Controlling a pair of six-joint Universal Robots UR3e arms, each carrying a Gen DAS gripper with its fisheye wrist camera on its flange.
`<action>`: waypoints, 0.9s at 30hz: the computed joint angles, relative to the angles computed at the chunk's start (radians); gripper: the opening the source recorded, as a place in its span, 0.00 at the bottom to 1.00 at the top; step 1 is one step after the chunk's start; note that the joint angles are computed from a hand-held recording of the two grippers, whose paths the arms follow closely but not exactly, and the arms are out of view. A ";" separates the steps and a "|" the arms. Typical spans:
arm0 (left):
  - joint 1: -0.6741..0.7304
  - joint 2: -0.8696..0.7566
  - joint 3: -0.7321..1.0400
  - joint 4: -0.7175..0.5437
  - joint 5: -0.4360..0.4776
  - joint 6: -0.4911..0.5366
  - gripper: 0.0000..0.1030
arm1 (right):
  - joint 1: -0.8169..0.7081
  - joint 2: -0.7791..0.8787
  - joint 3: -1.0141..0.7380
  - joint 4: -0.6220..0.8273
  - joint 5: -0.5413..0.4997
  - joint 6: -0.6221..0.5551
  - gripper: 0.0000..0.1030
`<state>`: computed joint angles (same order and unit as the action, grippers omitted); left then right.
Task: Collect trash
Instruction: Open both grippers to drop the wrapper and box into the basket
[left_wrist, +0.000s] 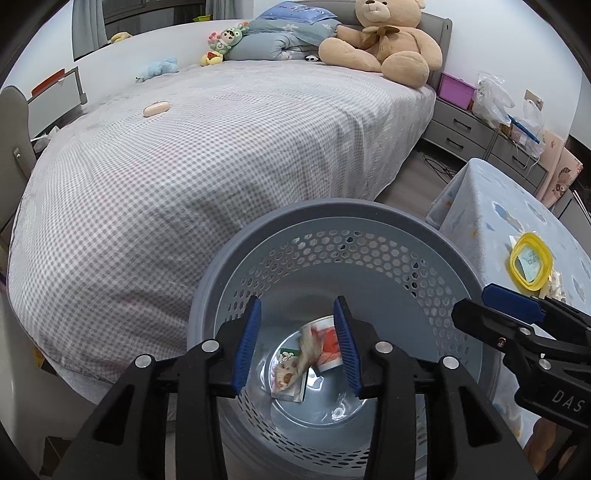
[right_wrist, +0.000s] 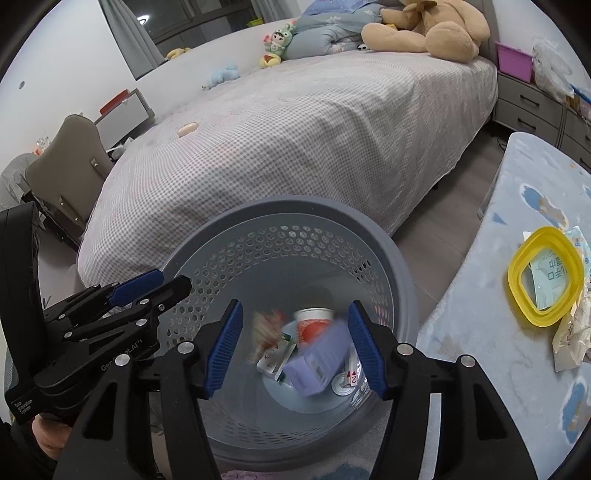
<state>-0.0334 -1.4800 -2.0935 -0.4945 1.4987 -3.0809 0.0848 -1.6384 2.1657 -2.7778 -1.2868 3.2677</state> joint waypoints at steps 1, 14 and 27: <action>0.001 0.001 -0.001 0.000 0.001 -0.001 0.41 | 0.001 0.000 0.000 0.000 -0.002 0.001 0.56; -0.001 0.031 -0.021 0.008 0.020 -0.002 0.55 | 0.003 -0.013 0.017 -0.009 -0.011 0.011 0.57; -0.005 0.077 -0.037 -0.006 0.028 -0.003 0.62 | -0.014 -0.072 0.057 -0.008 -0.016 0.016 0.63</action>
<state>-0.0386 -1.4025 -2.1307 -0.5003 1.5270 -3.0839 0.0713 -1.7106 2.2230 -2.7862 -1.3027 3.2841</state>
